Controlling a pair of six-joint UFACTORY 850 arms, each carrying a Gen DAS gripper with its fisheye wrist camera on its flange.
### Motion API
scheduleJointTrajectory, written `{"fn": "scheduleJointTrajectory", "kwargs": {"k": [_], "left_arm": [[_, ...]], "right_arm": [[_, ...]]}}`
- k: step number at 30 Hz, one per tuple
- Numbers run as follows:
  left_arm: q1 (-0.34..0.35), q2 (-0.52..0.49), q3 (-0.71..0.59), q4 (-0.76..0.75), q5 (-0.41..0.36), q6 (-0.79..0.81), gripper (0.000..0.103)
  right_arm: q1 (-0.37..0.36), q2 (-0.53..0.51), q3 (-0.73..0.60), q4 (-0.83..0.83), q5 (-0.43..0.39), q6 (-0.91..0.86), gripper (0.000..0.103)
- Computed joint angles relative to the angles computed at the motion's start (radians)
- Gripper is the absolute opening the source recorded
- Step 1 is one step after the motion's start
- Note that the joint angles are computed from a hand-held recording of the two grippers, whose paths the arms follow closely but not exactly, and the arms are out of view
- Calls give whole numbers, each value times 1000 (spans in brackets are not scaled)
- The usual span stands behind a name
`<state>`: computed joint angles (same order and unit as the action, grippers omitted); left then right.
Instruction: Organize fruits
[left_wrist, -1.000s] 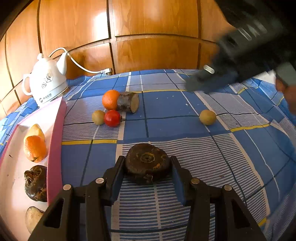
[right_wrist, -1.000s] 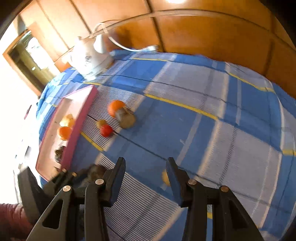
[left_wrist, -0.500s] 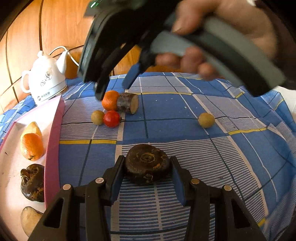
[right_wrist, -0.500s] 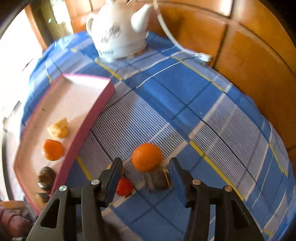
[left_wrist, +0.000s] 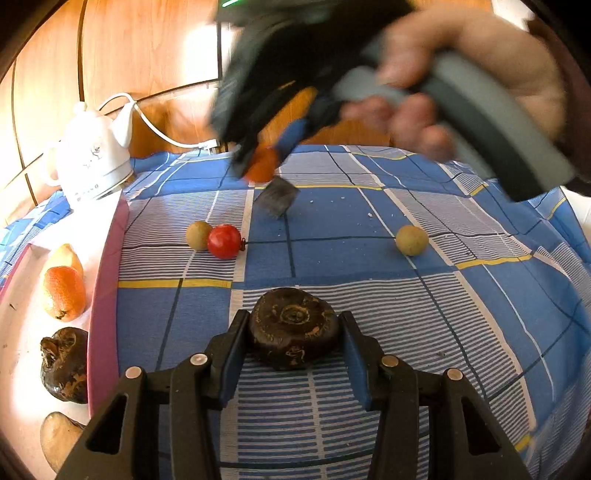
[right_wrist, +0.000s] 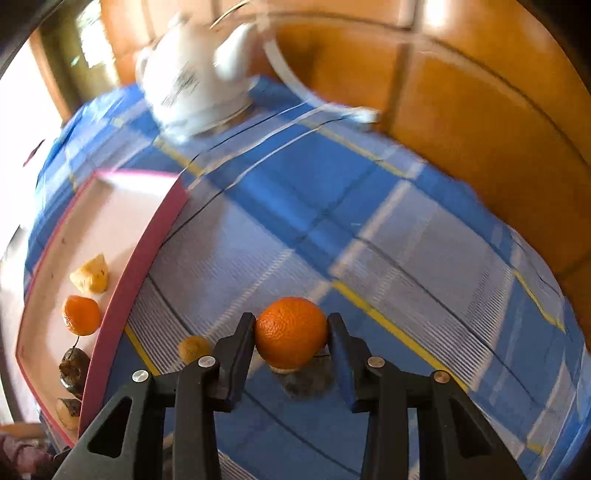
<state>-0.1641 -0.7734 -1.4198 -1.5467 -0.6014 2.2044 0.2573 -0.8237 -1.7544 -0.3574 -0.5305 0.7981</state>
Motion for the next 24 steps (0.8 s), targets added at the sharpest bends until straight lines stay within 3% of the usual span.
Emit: {"fn": "scheduleJointTrajectory", "kwargs": {"k": [8,12,18,24], "left_arm": [[-1,6,5,5,8,-2,48],[-4,6,2,15,16,-15,48],[-9,5,-8,52,33,-65,48],[-13,7,-16,93,50,-104,48]], "right_arm": [[-4,216,332,-134,48,287,39],[-19,285,464,-105,73,369,39],[-20,313,555,-27,124,366,39],[-23,333,605,-75,198,449,40]]}}
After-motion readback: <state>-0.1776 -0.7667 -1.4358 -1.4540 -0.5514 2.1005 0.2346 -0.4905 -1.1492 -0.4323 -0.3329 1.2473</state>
